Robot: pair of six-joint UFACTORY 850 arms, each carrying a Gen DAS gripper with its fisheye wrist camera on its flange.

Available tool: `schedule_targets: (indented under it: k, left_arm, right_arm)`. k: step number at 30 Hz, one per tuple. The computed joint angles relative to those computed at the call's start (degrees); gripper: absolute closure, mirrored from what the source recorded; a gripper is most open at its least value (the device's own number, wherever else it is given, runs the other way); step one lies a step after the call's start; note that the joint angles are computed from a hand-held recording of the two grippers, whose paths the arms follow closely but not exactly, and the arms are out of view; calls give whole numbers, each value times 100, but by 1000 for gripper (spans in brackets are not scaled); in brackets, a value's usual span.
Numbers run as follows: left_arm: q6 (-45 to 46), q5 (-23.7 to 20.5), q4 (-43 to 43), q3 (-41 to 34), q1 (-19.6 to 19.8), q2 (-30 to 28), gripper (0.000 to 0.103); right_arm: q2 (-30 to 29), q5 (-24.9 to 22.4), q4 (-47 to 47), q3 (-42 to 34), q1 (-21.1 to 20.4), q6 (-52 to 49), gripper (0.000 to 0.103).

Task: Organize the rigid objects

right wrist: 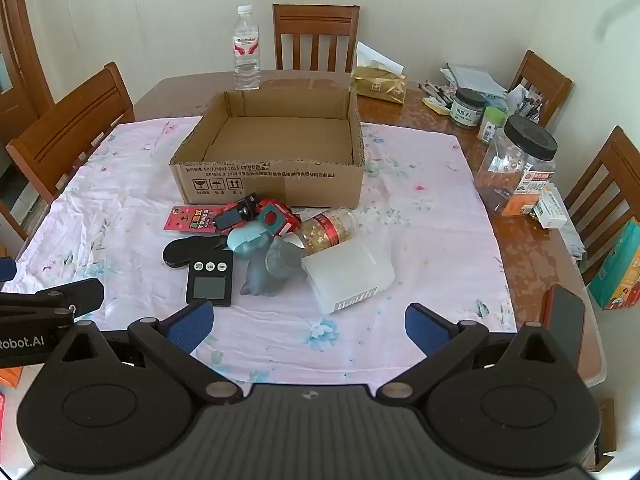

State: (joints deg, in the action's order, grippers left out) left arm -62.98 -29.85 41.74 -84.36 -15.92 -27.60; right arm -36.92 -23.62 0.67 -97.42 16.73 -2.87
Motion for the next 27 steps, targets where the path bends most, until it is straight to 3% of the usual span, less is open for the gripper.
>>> schedule_targets:
  k: [27]
  left_arm:
    - [-105,-52,154,-63,-84,-30,0]
  right_arm:
    - [16,75,88,-2,-54,-114,0]
